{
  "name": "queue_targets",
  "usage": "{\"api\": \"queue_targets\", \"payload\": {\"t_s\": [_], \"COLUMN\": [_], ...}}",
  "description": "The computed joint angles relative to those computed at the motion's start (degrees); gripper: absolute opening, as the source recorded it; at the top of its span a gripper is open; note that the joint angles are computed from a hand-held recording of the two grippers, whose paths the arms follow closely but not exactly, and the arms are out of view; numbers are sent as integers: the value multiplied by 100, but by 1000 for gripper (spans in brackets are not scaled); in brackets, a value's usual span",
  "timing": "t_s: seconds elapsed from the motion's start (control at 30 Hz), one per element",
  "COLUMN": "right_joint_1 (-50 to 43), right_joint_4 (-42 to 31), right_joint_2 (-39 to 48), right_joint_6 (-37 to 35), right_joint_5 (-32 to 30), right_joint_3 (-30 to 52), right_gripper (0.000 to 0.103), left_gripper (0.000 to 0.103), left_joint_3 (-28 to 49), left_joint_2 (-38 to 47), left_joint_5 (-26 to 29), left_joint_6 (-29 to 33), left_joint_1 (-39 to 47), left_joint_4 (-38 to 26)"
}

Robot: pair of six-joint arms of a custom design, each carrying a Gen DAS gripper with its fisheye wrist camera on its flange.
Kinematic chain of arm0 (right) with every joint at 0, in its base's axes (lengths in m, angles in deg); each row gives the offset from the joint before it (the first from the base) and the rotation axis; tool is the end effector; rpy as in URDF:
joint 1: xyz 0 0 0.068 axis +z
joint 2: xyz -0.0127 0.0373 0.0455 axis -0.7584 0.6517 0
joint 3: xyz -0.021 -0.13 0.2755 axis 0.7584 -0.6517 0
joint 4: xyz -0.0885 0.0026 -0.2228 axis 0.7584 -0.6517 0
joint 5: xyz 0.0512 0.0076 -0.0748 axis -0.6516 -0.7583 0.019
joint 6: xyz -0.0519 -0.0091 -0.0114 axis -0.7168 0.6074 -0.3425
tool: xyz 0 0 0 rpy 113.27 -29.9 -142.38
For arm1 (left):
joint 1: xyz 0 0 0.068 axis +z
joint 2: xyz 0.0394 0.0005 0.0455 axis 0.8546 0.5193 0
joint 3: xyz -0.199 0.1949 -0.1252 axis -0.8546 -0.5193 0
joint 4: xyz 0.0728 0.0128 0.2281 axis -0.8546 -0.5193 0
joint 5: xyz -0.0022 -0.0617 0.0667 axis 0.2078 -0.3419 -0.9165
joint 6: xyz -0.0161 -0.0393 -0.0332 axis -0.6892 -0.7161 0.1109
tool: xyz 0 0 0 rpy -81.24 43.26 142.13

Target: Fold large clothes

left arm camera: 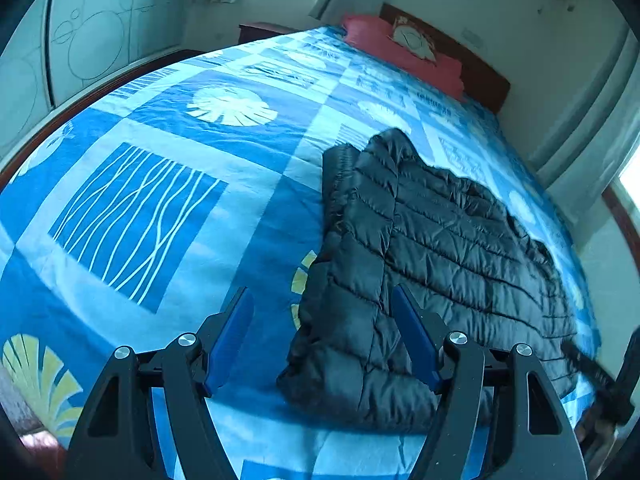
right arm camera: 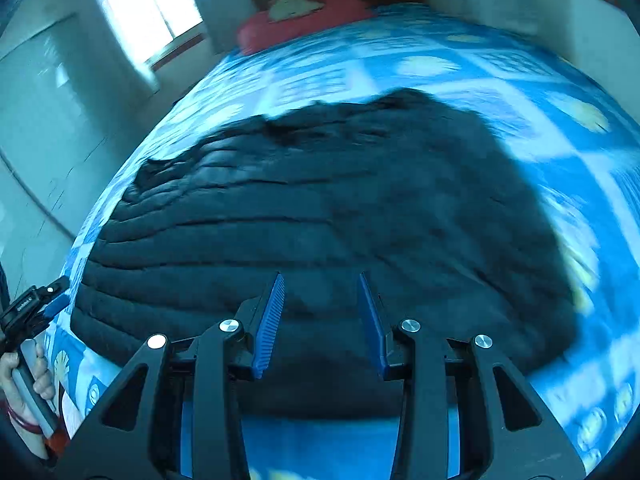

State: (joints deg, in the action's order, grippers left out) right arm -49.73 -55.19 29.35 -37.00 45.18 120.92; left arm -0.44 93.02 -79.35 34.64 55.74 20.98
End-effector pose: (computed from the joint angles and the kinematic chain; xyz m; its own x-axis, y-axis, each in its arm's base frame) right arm 0.3430 0.0126 0.2723 -0.7864 -0.0911 -0.6109 -0.3214 0.9050 0.2788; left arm 0.2071 -0.0074 0.2666 -0.6140 -0.5329 -0.5823 -0.4352 0.8440 -0.3136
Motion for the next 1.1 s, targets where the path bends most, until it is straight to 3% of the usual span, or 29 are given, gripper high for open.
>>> {"api": "queue_targets", "payload": {"t_s": [0.27,0.5,0.7,1.1], "right_joint_1": [913,1213,1474,1458], "right_joint_4": [156,23,762,1270], "right_joint_2": [851,1530,1620,1496], "right_joint_6": [539,653,492,464], "right_joint_5": [785,1176,1773,1753], "right_joint_3": [1081,1487,969,515], "right_gripper": [38,39,39,39], "left_gripper": [70,70,70,73], "left_joint_3": [484,719,940,1514], "left_joint_2": [636,1028,1410,2535], "left_joint_5": [-70,24,58,798], "left_joint_6": [380,568,669,846], "left_joint_1": [53,225,181,348], "left_joint_4": [-20,22,90,298]}}
